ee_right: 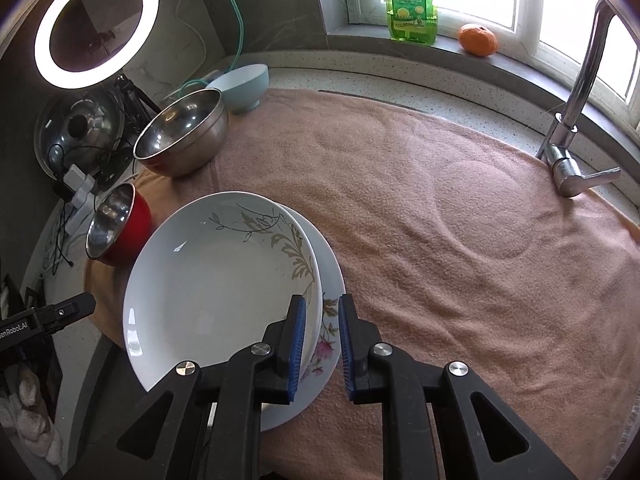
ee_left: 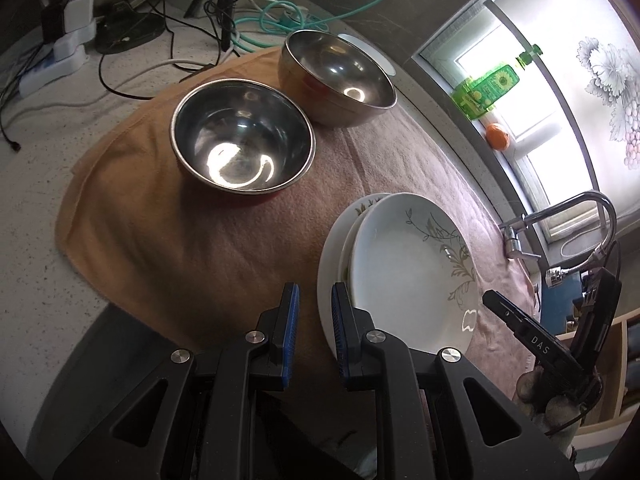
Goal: Organize plates and bowls
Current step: 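Lower the leaf-pattern plate onto the stack and open the right gripper, then move the right gripper toward the stainless steel bowl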
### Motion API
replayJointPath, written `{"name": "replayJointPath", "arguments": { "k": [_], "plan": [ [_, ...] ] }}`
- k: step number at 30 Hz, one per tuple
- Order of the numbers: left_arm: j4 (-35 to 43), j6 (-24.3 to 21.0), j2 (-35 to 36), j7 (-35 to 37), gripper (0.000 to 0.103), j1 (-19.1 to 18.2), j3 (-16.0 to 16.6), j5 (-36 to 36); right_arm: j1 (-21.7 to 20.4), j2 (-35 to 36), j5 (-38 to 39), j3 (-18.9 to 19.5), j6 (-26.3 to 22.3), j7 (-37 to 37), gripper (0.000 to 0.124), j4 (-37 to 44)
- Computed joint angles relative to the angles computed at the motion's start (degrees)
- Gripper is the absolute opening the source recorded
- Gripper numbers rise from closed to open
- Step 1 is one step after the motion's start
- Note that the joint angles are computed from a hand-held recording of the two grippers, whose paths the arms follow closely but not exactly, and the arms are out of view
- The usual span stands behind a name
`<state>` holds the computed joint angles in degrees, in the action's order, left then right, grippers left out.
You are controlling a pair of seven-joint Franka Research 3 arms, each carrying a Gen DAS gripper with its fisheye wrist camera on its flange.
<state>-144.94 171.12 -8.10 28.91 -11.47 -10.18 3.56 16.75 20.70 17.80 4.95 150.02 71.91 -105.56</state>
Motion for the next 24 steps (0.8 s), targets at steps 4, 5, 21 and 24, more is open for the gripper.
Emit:
{"name": "replayJointPath", "arguments": {
  "k": [4, 5, 21, 24],
  "plan": [
    [-2.1, 0.3, -2.5, -1.1, 0.014, 0.3, 0.1, 0.1, -0.6, -1.3, 2.6, 0.7, 0.7, 0.0, 0.017, -1.4],
    [-2.6, 0.4, -3.1, -1.1, 0.014, 0.3, 0.2, 0.2, -0.8, -1.7, 3.3, 0.9, 0.9, 0.0, 0.017, -1.8],
    [-11.6, 1.1, -12.6, 4.3, 0.015, -2.6, 4.9, -3.4, 1.9, -6.8, 9.0, 2.7, 6.0, 1.7, 0.024, -7.6],
    [-12.1, -0.7, -14.3, 3.8, 0.015, -0.2, 3.4, -1.5, 2.9, -7.1, 8.4, 2.7, 6.8, 3.2, 0.024, -8.2]
  ]
}}
